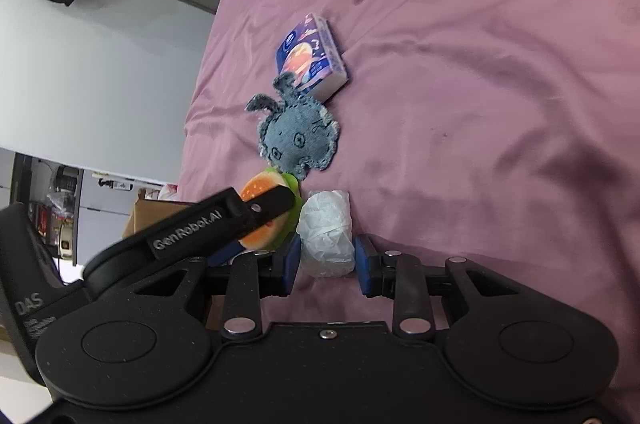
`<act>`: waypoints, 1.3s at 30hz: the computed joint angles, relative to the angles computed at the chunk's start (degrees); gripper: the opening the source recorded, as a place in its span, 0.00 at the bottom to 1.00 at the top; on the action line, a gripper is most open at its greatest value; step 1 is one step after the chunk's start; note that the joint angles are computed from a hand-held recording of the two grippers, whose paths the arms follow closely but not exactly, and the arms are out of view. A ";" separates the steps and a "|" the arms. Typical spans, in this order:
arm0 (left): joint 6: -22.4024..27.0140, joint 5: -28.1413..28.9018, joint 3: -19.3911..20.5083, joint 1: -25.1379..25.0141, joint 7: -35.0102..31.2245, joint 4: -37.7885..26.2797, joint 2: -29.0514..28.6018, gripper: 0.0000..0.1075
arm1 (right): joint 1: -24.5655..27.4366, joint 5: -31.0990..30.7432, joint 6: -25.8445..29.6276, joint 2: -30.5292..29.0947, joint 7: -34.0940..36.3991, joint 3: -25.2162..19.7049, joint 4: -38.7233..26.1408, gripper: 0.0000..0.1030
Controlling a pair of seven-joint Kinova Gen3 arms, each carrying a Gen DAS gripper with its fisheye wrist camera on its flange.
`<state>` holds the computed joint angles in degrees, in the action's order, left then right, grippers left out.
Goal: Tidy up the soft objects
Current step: 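Grasp the burger plush with the left gripper while the right gripper grasps the white bundle, then carry the burger plush and white bundle over the box with both grippers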
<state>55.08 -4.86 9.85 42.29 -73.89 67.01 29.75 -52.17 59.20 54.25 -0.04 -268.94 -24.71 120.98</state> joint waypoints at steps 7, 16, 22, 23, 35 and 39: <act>-2.37 -0.39 -0.11 -0.04 1.24 2.71 -3.19 0.36 | -1.50 -3.43 4.78 0.07 1.72 -1.01 -2.39 0.28; -4.17 0.22 1.07 -2.20 2.04 7.61 -9.29 0.36 | -4.85 -6.38 15.19 1.21 5.81 -2.17 -8.04 0.28; -5.19 1.06 2.02 -4.31 1.88 10.80 -13.60 0.36 | -8.46 -5.78 22.76 2.56 6.35 -2.72 -12.09 0.28; -5.30 1.16 2.20 -4.59 1.80 11.18 -14.13 0.36 | -9.21 -5.67 24.08 2.83 6.42 -2.81 -12.89 0.28; -6.67 3.24 3.58 -8.98 0.47 16.40 -21.42 0.36 | -15.82 -4.48 35.26 6.22 12.00 -1.43 -22.21 0.28; -6.92 4.20 3.87 -10.42 0.08 17.70 -23.38 0.36 | -17.41 -4.26 37.82 7.31 15.10 -0.57 -25.36 0.28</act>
